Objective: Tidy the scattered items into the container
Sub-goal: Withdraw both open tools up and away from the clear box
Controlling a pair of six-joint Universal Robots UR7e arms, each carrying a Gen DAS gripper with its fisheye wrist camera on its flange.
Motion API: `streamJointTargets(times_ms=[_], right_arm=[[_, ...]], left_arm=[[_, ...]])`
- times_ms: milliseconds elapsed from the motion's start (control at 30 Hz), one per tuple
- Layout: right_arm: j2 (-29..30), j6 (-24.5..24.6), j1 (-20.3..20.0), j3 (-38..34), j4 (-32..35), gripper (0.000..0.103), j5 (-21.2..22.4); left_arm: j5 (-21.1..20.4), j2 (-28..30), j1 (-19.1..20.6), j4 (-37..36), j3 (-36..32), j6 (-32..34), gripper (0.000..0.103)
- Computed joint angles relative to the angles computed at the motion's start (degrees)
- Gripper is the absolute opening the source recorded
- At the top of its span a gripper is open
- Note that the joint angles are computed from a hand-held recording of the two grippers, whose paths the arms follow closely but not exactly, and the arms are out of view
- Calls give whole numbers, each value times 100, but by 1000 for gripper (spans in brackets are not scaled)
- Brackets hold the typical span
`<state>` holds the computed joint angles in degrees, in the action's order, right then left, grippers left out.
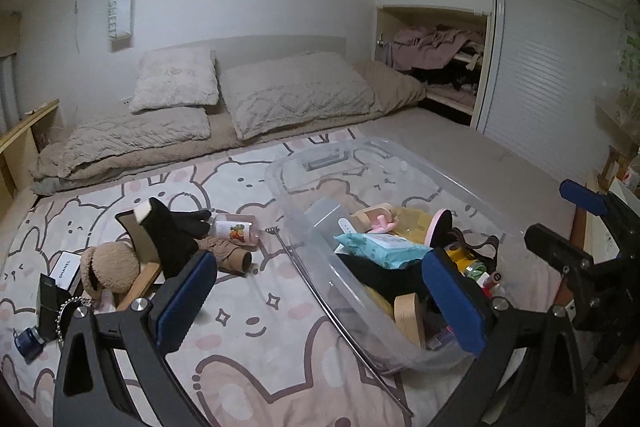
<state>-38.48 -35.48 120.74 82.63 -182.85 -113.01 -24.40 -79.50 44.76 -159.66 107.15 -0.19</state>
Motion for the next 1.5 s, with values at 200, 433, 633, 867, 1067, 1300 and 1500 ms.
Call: streamJointTargets(times_ms=[200, 433, 633, 867, 1067, 1300, 1500], right_arm=[[-170, -2, 49, 385, -324, 103, 71], [-354, 26, 104, 768, -536, 103, 111], [-480, -52, 159, 1072, -783, 103, 55], [-579, -138, 193, 1371, -969, 103, 56], [-622, -178, 219, 1564, -1078, 103, 23], [-677, -168, 238, 1731, -1206, 103, 88], [-712, -129, 241, 1857, -1307, 103, 132]], left_arm=[[258, -258, -309, -440, 440, 138, 103], [444, -488, -584, -519, 834, 124, 103], [549, -712, -725, -410, 1104, -194, 103], [673, -909, -863, -224, 1392, -557, 103], [748, -1107, -980, 214, 1634, -980, 103], [816, -1278, -1059, 475, 1791, -1244, 103], [890, -1436, -1133, 771, 1922, -1520, 103]])
